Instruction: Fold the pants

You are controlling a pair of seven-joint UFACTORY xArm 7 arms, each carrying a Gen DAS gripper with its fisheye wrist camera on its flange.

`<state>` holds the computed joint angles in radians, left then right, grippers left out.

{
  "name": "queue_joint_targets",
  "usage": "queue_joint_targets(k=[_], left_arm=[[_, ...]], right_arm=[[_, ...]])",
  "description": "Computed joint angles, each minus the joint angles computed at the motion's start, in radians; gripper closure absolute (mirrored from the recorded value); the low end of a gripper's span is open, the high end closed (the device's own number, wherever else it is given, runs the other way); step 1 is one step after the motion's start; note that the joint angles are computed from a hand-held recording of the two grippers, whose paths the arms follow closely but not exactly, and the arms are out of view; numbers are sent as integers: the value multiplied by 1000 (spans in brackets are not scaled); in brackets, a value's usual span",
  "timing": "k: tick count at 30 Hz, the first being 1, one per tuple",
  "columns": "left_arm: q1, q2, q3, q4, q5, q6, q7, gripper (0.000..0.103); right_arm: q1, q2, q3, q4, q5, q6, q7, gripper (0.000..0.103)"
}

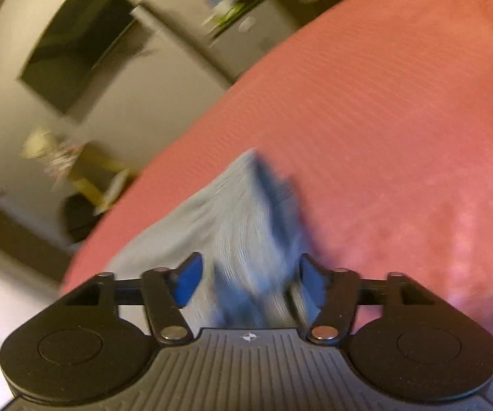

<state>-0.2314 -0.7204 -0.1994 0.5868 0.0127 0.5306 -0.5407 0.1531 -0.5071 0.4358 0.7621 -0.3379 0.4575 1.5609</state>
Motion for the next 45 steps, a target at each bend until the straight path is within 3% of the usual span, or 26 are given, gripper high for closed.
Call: queue_joint_targets(k=[1, 5, 7, 11, 13, 15, 16, 19, 20, 21, 22, 23, 26, 30, 33, 35, 39, 41, 43, 45], left_arm=[[-16, -25, 0, -18, 6, -30, 20, 49], [-141, -76, 66, -55, -50, -88, 133, 40], [-228, -50, 122, -47, -122, -72, 204, 40], [-301, 37, 140, -26, -216, -63, 302, 47], [-275, 79, 100, -26, -226, -107, 297, 48], [-167, 114, 5, -17, -159, -136, 214, 54], [-112, 127, -37, -10, -116, -140, 163, 69], [-6, 142, -92, -2, -37, -156, 28, 88], [43, 135, -126, 1, -3, -138, -45, 90], [100, 128, -162, 18, 36, -83, -124, 81], [127, 121, -171, 27, 53, -40, -182, 91], [114, 116, -139, 32, 31, -1, -210, 95], [-28, 77, 20, 12, -83, 2, -137, 72], [-104, -4, 57, 21, -67, -2, 33, 60], [-86, -21, 38, 24, -36, -75, 98, 40], [-52, 7, 20, 32, -11, -117, 114, 38], [-16, 130, 12, 85, -19, -111, 89, 38], [21, 156, -3, 69, 0, -114, 55, 39], [42, 166, -6, 47, 9, -110, 20, 39], [49, 180, -5, 55, 5, -97, -19, 38]], right_arm=[[-26, -30, 26, -2, -30, 27, 26, 36], [-61, -106, 58, -29, -77, -30, 63, 37], [-66, -97, 73, -24, -85, -76, 46, 58], [-38, 24, 80, 3, -66, -206, -35, 65], [-8, 88, 75, 27, -51, -220, -80, 71], [39, 141, 48, 47, -31, -225, -137, 71], [53, 156, 40, 54, -28, -209, -159, 73], [81, 170, 19, 57, -31, -162, -184, 83], [86, 169, 7, 49, -23, -173, -178, 83], [93, 168, -8, 37, -10, -195, -173, 84], [99, 160, -17, 24, 4, -209, -167, 85], [102, 157, -22, 15, 18, -218, -162, 85], [103, 144, -24, 0, 33, -224, -167, 85], [36, 84, 36, -18, -13, -218, -112, 82], [-21, 27, 86, -36, -40, -213, -55, 81], [-25, 25, 85, -37, -38, -209, -63, 80], [14, 16, 56, -27, -1, -158, -94, 78], [12, -11, 54, -27, 18, -137, -66, 69], [38, -46, 31, -42, 75, -104, -36, 21], [58, -67, 21, -43, 111, -29, -25, 20]])
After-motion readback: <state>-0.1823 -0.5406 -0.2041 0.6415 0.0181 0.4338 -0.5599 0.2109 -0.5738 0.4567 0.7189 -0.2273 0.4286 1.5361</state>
